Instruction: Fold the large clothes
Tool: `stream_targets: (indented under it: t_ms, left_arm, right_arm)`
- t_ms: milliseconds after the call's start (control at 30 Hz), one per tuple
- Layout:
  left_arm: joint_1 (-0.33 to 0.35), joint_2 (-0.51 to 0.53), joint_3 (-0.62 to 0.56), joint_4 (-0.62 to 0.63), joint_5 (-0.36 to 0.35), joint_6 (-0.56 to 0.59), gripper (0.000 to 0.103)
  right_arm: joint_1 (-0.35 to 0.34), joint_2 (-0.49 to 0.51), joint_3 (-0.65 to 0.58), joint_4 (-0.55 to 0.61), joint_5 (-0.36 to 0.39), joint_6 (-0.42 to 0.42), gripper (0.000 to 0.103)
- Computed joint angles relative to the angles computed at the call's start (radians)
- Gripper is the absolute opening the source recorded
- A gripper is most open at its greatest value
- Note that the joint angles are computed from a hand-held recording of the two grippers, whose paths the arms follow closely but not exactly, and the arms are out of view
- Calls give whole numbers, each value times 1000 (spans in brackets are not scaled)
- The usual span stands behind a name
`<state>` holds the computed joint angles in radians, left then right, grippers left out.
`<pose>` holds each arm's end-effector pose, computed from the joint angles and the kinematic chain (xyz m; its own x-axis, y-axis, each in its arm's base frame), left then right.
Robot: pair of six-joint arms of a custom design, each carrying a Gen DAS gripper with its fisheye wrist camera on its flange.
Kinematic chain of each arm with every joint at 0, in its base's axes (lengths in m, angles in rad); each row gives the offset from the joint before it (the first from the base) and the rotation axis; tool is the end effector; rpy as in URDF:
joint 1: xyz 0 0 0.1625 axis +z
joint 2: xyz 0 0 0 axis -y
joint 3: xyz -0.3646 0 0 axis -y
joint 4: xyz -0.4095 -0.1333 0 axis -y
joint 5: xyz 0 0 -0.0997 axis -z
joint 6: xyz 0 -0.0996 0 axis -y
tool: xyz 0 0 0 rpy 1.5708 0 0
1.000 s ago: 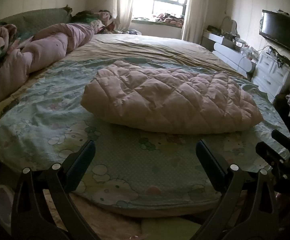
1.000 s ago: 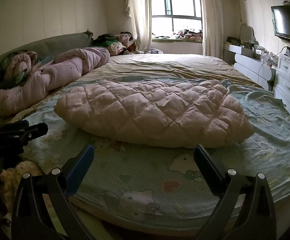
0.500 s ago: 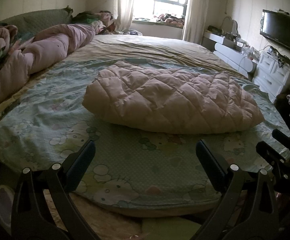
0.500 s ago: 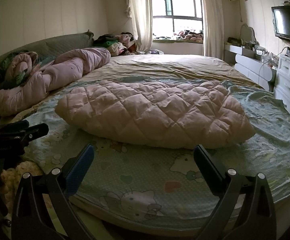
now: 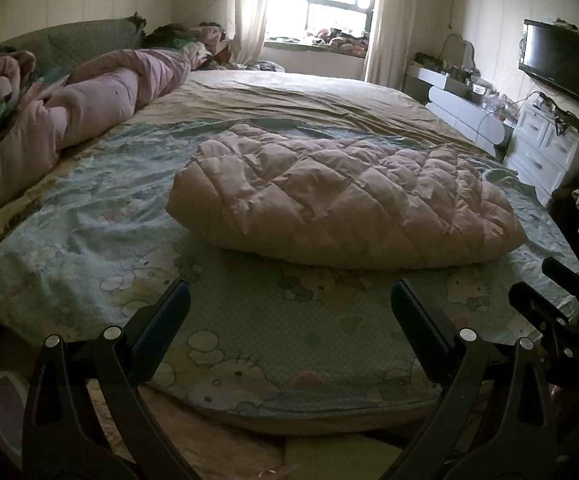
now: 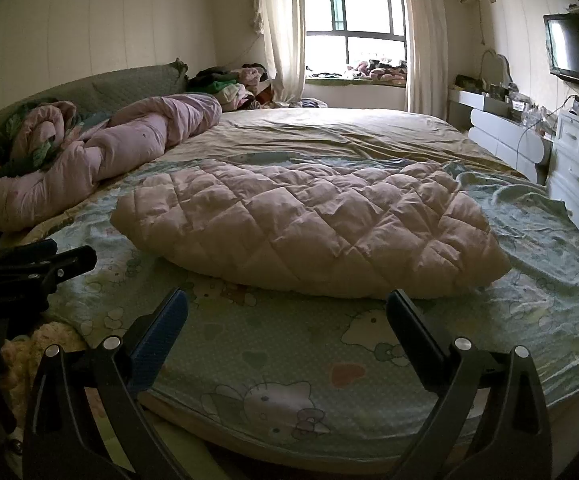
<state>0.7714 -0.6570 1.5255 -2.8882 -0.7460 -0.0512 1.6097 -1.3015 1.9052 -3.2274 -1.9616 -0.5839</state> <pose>-0.3381 -0.6168 0.0549 -0.7338 0.2319 -0.6386 0.6091 0.6408 -0.4673 0.1172 -0.5594 0.3225 -0.7710 -0.0268 0.6363 -0.5325 0.5752 -0.6210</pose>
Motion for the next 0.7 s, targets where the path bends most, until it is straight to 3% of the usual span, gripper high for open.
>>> stream_targets:
  t_ms: [700]
  left_arm:
    - [1,-1,0,-11,0,10,94]
  right_arm:
    - [4,1,-3,8,-4,8,99]
